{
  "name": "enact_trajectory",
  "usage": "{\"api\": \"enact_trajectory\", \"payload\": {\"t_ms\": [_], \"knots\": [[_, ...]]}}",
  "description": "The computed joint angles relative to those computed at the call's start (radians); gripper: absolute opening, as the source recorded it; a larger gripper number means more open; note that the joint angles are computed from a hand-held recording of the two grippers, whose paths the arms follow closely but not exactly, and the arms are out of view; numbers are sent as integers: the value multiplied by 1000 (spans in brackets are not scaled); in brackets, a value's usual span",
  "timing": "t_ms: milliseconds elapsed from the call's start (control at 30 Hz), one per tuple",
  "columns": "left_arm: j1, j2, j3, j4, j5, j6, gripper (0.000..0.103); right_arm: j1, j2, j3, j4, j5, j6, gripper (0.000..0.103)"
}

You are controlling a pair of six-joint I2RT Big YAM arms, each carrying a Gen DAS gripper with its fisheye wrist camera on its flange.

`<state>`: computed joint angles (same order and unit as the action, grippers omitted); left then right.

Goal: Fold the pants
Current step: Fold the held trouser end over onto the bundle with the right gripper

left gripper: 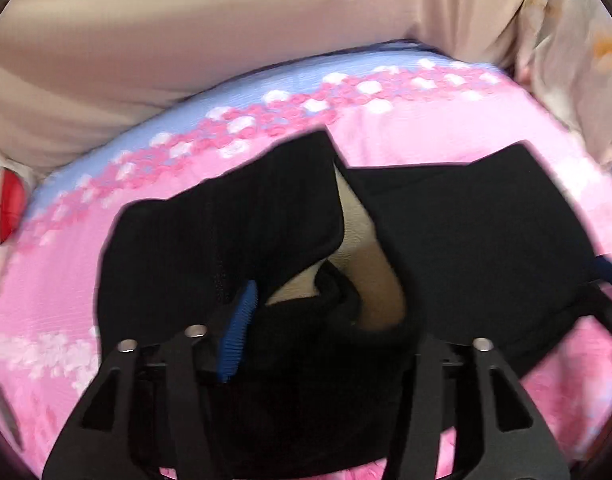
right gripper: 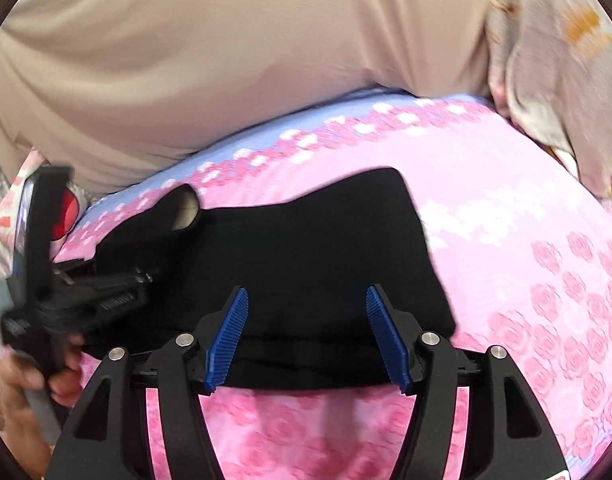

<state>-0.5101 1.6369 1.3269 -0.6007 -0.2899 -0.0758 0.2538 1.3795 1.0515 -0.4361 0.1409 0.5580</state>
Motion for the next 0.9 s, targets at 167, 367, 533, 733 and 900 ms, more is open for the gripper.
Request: {"api": "enact_trajectory", "payload": {"t_ms": [167,367,533,733,900], "knots": [[81,-115,-33,-27,188,-95,69,-21,20,10,10,-13,-42,61],[124,-121,21,-80,189,-122,89,0,70,76,42,-52,-69,61],[48,-118,-8,-91,116,-58,89,26,65,91,20,7,-97,68],[-33,-182,-73,85,44,35,98,13,39,71,-6,28,-68,68],[24,-212,-67,81,93,7,98,5,29,74,1,-70,-54,70]]}}
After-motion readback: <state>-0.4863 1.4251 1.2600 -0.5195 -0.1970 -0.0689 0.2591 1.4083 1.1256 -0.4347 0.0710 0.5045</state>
